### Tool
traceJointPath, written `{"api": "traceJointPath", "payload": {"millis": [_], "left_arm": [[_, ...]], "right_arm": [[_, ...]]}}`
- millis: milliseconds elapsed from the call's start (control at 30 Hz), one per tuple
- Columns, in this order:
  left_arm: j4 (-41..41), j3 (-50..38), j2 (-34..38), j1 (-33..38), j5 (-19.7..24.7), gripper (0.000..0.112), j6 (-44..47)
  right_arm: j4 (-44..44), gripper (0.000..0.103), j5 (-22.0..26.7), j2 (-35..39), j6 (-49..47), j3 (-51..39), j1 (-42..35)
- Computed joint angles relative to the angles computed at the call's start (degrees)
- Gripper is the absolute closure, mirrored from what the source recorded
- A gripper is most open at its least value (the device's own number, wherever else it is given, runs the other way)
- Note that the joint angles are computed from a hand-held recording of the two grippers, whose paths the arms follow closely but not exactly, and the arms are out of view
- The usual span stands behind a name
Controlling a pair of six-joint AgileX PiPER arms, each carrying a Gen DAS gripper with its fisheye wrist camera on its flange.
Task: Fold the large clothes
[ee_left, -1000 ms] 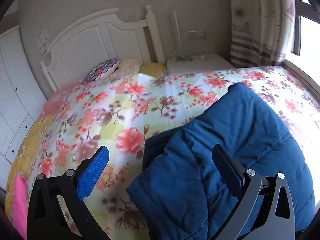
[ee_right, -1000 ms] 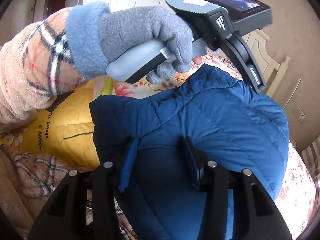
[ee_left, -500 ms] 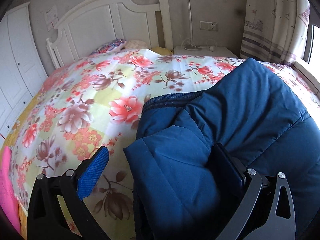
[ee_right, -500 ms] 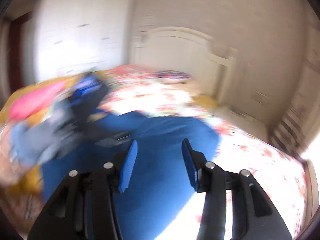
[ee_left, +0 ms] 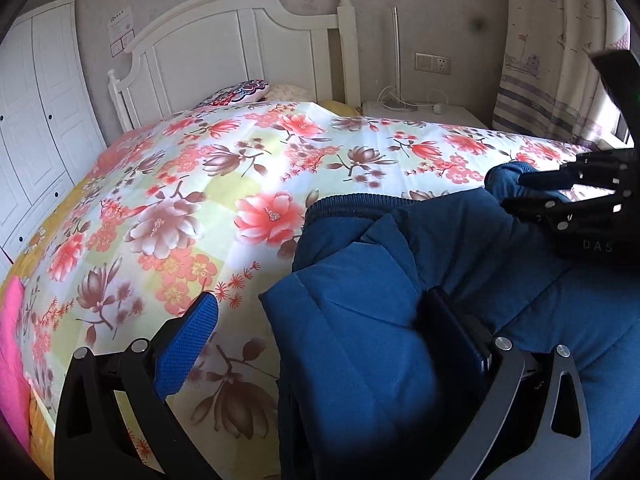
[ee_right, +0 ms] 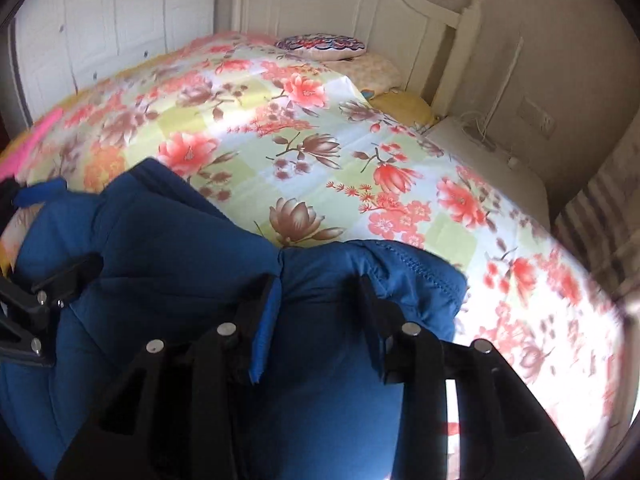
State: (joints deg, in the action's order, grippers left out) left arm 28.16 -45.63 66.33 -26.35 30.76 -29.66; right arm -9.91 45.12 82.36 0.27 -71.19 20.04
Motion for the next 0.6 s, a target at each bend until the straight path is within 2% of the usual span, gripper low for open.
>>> {"api": "traceJointPath", "payload": {"millis": [67, 133, 167, 200, 267, 300, 333, 433, 600], "left_arm": [[0.21, 0.26, -0.21, -0.01, -0.23, 0.014, -0.3], [-0.46, 0.7, -0.55, 0.46, -0.88, 0.014, 0.19], [-0.94, 0.86, -0.59, 0.7, -1.19, 0.014, 0.53], [-1.29, 0.95, -0.67, 0.81, -1.3, 0.014, 0.73], [-2.2, 1.0, -0.66, 1.19, -1.56, 0.014, 1.54], [-2.46, 0.87, -0.59, 1.26, -1.43, 0.014, 1.71], [-2.57, 0.75, -0.36, 1.25, -1.31, 0.014, 1.74], [-5.74, 0.62, -0.22, 2.44, -1.8, 0.014, 4.63], [-5.75, 1.28, -0.89, 2.65, -2.37, 0.014, 4.6]], "right_arm": [[-0.68, 0.064, -0.53, -0.43, 1.19, -2.04, -0.67], [-4.99, 0.063, -3.0, -1.04, 7.21, -3.51, -1.7], [-5.93, 0.057, -4.45, -0.84, 9.61, -3.58, -2.74], [-4.57, 0.055, -5.05, 0.98, 9.77, -4.06, -4.49], [2.27, 0.055, -0.49, 7.74, 3.23, -6.54, -6.51], [5.01, 0.055, 0.29, 9.65, 0.59, -7.14, -7.14], [6.66, 0.055, -1.12, 9.67, 0.21, -6.6, -7.81], [1.76, 0.055, 0.0, 9.95, 2.62, -7.66, -5.83], [-6.97, 0.052, 2.88, 7.41, 8.48, -9.03, -1.54]]}}
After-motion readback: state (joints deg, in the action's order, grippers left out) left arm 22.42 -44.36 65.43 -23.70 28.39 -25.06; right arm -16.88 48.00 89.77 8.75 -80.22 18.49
